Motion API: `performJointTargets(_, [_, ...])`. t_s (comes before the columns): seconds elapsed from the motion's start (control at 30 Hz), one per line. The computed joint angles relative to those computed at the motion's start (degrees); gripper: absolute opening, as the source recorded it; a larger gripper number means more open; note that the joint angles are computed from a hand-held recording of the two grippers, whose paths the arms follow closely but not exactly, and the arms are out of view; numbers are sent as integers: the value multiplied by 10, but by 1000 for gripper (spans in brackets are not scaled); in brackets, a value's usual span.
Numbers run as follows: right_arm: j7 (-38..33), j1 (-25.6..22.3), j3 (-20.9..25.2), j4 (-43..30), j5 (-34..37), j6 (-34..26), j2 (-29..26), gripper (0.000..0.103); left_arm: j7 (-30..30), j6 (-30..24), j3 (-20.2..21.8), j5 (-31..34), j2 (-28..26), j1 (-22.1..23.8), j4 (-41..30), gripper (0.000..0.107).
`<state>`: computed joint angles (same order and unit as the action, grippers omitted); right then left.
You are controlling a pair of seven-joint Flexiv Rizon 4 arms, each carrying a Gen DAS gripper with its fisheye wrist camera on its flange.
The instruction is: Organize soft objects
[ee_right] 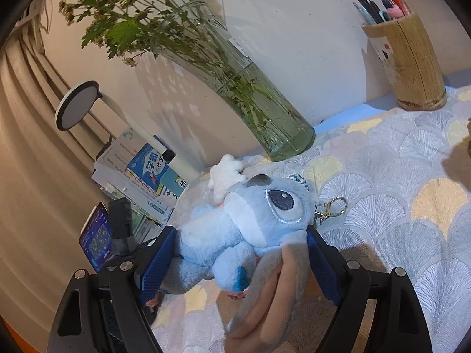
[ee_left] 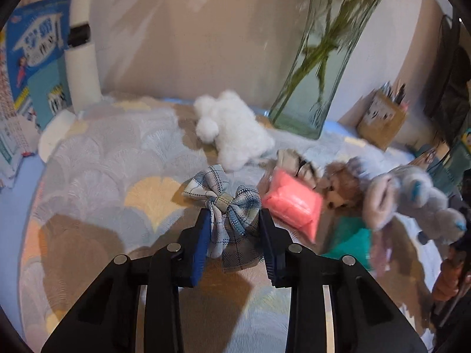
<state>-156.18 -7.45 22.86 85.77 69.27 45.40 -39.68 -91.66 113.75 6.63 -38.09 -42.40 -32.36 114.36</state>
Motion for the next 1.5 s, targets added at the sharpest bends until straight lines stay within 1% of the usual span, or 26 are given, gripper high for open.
performJointTargets(0.07, [-7,2,1,3,1,6,3,84,-21,38,-25,26,14,25,21,29])
performJointTargets(0.17, [-16,6,1,8,0,14,7,84,-91,113,-98,119,40,112,65,29])
performJointTargets(0.2, [-20,6,1,9,2,16,8,84,-114,138,-114,150,46,135,77,29])
performJointTargets(0.27, [-38,0,6,12,12,17,12,83,-163,199,-135,211,59,173,102,29])
performJointTargets(0.33, [-59,-7,9,17,29,22,20,83,-191,234,-142,252,65,193,111,29])
performJointTargets(0.4, [-82,-10,10,23,45,25,29,83,-196,248,-136,249,69,186,115,29])
performJointTargets(0.47, [-99,5,3,32,48,52,40,83,-203,251,-136,252,66,188,114,29])
performJointTargets(0.53, [-114,20,-3,41,45,80,48,83,-212,243,-141,259,57,192,110,29])
performJointTargets(0.6, [-110,41,-11,51,25,111,58,84,-201,220,-136,240,54,176,107,29])
performJointTargets(0.67, [-100,54,-17,66,4,140,71,94,-178,195,-128,230,56,160,102,29])
performJointTargets(0.7, [-96,57,-18,73,-6,149,75,103,-171,192,-128,235,55,160,99,29])
performJointTargets(0.77, [-75,72,-27,88,-46,169,80,103,-183,204,-149,289,51,189,93,29])
performJointTargets(0.83, [-44,97,-37,101,-95,204,74,103,-222,239,-183,374,40,241,88,29])
performJointTargets(0.87, [-15,118,-49,107,-126,227,66,103,-246,261,-196,418,32,264,84,29])
performJointTargets(0.93, [43,146,-67,109,-178,235,49,103,-263,299,-199,445,25,273,84,29])
performJointTargets(1.0, [99,152,-71,94,-216,197,25,103,-262,322,-187,435,26,258,90,30])
performJointTargets(1.03, [101,144,-58,87,-211,202,14,103,-263,331,-183,433,25,255,92,30])
performJointTargets(1.07, [82,129,-36,84,-196,220,10,97,-265,338,-181,435,23,255,92,30])
performJointTargets(1.1, [75,105,-13,78,-188,201,11,69,-268,345,-180,437,21,255,92,30])
performJointTargets(1.17, [59,72,25,79,-156,234,15,66,-268,355,-177,434,21,251,92,30])
performJointTargets(1.2, [33,43,52,78,-132,241,17,65,-267,359,-176,433,20,250,92,30])
performJointTargets(1.27, [-7,1,85,78,-94,235,27,65,-258,356,-173,427,22,241,89,30])
performJointTargets(1.33, [-28,-17,93,85,-64,231,47,65,-232,318,-165,396,35,221,89,30])
performJointTargets(1.4, [-37,-24,85,92,-42,225,69,65,-192,260,-152,330,52,182,90,30])
performJointTargets(1.43, [-41,-29,80,96,-28,225,81,65,-170,217,-147,291,59,158,83,30])
performJointTargets(1.5, [-39,-28,66,102,-14,220,99,65,-139,169,-137,245,63,125,72,30])
